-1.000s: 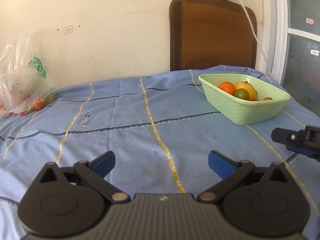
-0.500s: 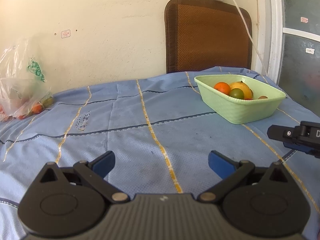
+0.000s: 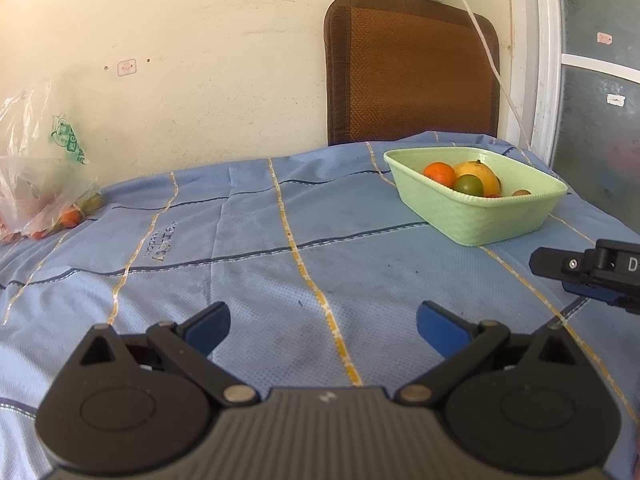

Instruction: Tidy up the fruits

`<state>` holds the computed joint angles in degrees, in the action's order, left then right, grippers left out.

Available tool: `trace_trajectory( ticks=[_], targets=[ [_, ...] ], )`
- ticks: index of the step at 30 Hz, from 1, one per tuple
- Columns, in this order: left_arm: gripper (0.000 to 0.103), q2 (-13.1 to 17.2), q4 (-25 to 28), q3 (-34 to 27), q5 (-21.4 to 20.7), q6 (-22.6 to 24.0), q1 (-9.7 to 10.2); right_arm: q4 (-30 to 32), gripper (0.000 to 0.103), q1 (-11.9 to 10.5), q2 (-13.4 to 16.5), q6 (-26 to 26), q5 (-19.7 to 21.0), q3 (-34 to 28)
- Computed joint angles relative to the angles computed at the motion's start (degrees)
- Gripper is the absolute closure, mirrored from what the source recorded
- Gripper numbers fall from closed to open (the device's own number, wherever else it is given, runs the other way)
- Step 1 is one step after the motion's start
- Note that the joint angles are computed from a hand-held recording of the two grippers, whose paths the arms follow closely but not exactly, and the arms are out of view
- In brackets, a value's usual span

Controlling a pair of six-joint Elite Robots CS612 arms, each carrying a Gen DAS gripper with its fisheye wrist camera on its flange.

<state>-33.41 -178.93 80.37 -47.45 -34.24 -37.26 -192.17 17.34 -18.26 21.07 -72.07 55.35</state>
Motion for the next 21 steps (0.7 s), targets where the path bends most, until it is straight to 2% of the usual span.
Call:
trace_trajectory(
  ticks=[6, 9, 17, 21],
  targets=[
    [0.0, -0.2, 0.4, 0.1, -1.8, -0.4, 0.28, -0.1, 0.047, 0.0, 0.0, 0.0, 0.0, 0.0],
    [0.0, -0.2, 0.0, 0.2, -1.5, -0.6, 0.25, 0.0, 0.047, 0.0, 0.0, -0.1, 0.0, 0.0],
    [0.0, 0.3, -3.3, 0.2, -0.8, 2.6, -0.15, -0.3, 0.047, 0.1, 0.0, -0.3, -0.2, 0.1],
    [0.0, 0.3, -3.7, 0.3, -0.9, 2.3, -0.17, -0.4, 0.047, 0.1, 0.0, -0.5, -0.3, 0.1]
  ],
)
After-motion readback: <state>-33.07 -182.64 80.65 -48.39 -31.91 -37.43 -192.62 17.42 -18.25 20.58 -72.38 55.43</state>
